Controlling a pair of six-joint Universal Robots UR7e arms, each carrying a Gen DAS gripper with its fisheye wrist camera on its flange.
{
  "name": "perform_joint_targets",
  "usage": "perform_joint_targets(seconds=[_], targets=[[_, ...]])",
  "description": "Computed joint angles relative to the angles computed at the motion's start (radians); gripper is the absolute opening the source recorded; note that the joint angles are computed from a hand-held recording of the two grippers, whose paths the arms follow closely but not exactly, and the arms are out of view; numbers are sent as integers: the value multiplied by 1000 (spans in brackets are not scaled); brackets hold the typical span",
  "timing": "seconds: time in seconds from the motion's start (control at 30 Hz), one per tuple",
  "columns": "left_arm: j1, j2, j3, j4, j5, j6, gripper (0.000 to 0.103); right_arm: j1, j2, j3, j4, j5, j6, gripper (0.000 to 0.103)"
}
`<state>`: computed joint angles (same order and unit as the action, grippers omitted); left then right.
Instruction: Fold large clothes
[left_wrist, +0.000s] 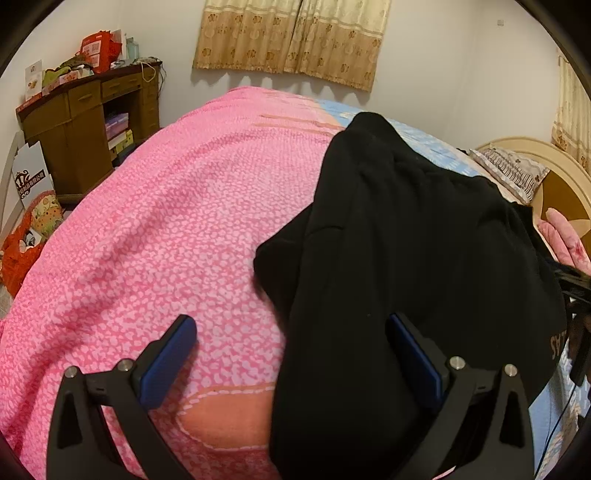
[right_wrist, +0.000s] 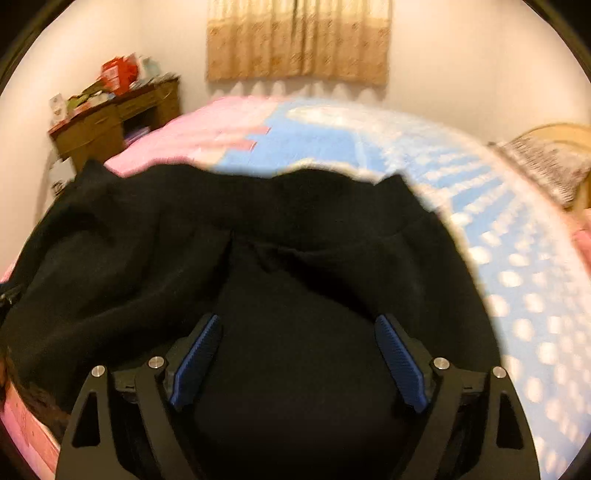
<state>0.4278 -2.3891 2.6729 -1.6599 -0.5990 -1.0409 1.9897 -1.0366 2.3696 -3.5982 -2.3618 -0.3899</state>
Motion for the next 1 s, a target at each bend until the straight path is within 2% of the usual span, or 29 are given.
perform_joint_targets(seconds=[0.07,0.13,0.2,0.33,0.4,0.6,0.7,0.77,0.83,0.9,1.0], targets=[[-1,10,-15,-3,-7,29,103,78,-14,28,-27,23,16,86],[8,6,-26,-34,-24,69,103,145,-5,51,-52,64,-14,86],[42,6,-30,-140,-61,157,103,206,14,61,-33,106,-30,87],[188,63,-33,-442,-190,355,103,273,64,48,6,159,-50,87],[243,98,-31,-539,-225,401,103,280,68,44,47,212,-21,87],[411,226,-30,-832,-389,513,103,298,146,34,36,219,-8,87],[420,284,-26,-876,-397,535,103,303,171,33,30,217,1,87],[396,302,-13,-891,-375,553,103,304,198,19,10,206,-15,87],[405,337,-13,-937,-412,601,95,281,201,16,5,208,-33,87],[424,349,-6,-999,-489,640,73,264,202,21,5,216,-25,87],[466,379,-6,-1067,-549,662,68,249,201,34,-20,238,-35,87]])
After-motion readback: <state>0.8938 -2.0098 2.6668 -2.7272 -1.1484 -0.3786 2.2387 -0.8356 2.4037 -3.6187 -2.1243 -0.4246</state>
